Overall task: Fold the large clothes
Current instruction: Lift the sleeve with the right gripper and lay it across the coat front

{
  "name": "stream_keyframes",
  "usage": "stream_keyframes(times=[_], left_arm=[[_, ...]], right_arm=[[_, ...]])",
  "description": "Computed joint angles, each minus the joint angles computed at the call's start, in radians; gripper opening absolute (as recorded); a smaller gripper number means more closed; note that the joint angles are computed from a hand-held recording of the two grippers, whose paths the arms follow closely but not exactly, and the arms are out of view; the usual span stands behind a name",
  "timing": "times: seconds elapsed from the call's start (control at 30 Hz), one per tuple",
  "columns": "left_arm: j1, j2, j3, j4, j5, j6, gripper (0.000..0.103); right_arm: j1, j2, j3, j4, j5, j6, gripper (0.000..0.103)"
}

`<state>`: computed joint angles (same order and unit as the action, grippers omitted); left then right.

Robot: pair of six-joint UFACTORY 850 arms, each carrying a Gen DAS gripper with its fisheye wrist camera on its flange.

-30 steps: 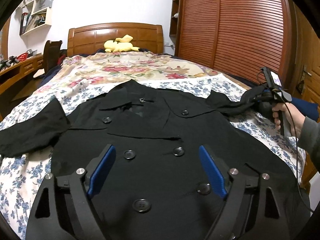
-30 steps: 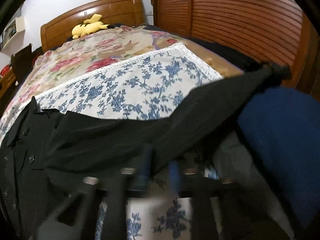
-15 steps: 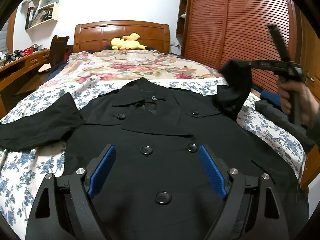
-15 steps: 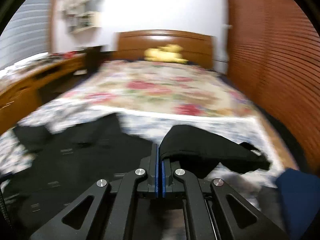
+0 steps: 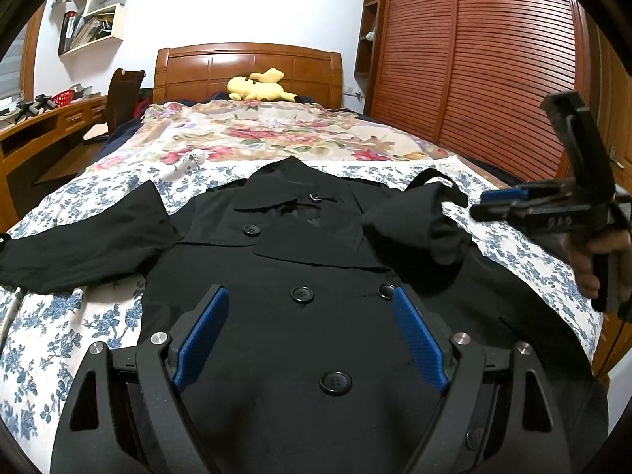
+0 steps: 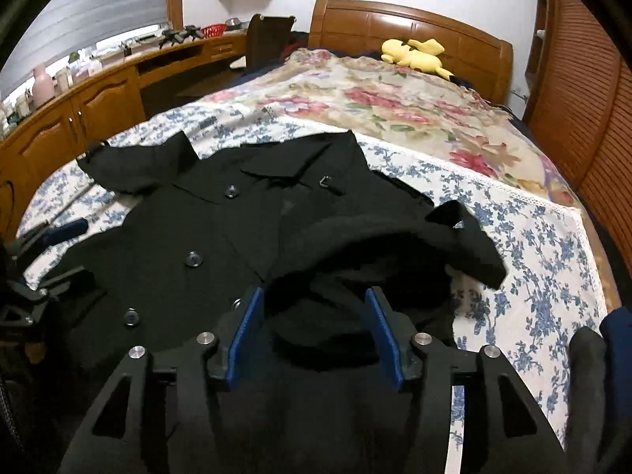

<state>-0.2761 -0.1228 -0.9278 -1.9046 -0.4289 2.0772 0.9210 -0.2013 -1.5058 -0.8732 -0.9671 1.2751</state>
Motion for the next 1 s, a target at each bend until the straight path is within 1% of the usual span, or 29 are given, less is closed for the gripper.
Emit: stream_keyframes(times=[0.03,0.1,0.13,0.27,0.4,0.53,0.6,0.7,0.77,0.83,0.9,0.93,1.0], left_arm=[[0.0,0.0,0.0,0.002,0.0,-0.003,0.086],[0.002,0.002,0.002,0.005,-0.002,-0.005,0.086],[0.002,0.002,0.002,0.006,-0.002,-0.005,0.086],[0.001,0.002,0.001,0.005,-0.002,-0.004,0.086],[-0.001,0.003,0.005,-0.008,0.005,0.017,0.086],[-0.004,0.009,0.013,-0.027,0.011,0.043,0.086],[-0.004,0.007,0.012,-0.01,0.011,0.026,0.086],[-0.005,0.011,0.014,0.015,0.009,0.008,0.086],[-0.005,0.019,0.02,0.011,0.014,0.018,0.086],[-0.003,0.024,0.024,0.014,0.013,0.016,0.086],[0.001,0.032,0.031,0.018,0.012,0.013,0.086],[0.004,0.035,0.033,0.021,0.012,0.011,0.086],[0.01,0.045,0.041,0.019,0.013,0.011,0.086]], right_arm=[[-0.043,0.02,0.023,-0.014,0.017,-0.01,0.056],[-0.046,0.03,0.021,-0.026,-0.01,0.009,0.057],[-0.075,0.037,0.04,-0.036,0.007,0.017,0.057],[-0.119,0.028,0.064,-0.088,-0.035,0.096,0.059],[-0.166,0.014,0.051,-0.099,-0.079,0.188,0.065],[-0.234,0.008,0.051,-0.044,-0.054,0.222,0.067],[-0.267,0.0,0.054,-0.003,-0.02,0.231,0.067],[-0.316,-0.023,0.041,0.062,0.057,0.228,0.067],[-0.347,-0.03,0.056,0.135,0.148,0.218,0.067],[-0.371,-0.043,0.052,0.212,0.213,0.181,0.067],[-0.387,-0.048,0.065,0.269,0.311,0.165,0.067],[-0.394,-0.047,0.07,0.294,0.335,0.151,0.067],[-0.394,-0.065,0.051,0.33,0.35,0.127,0.067]])
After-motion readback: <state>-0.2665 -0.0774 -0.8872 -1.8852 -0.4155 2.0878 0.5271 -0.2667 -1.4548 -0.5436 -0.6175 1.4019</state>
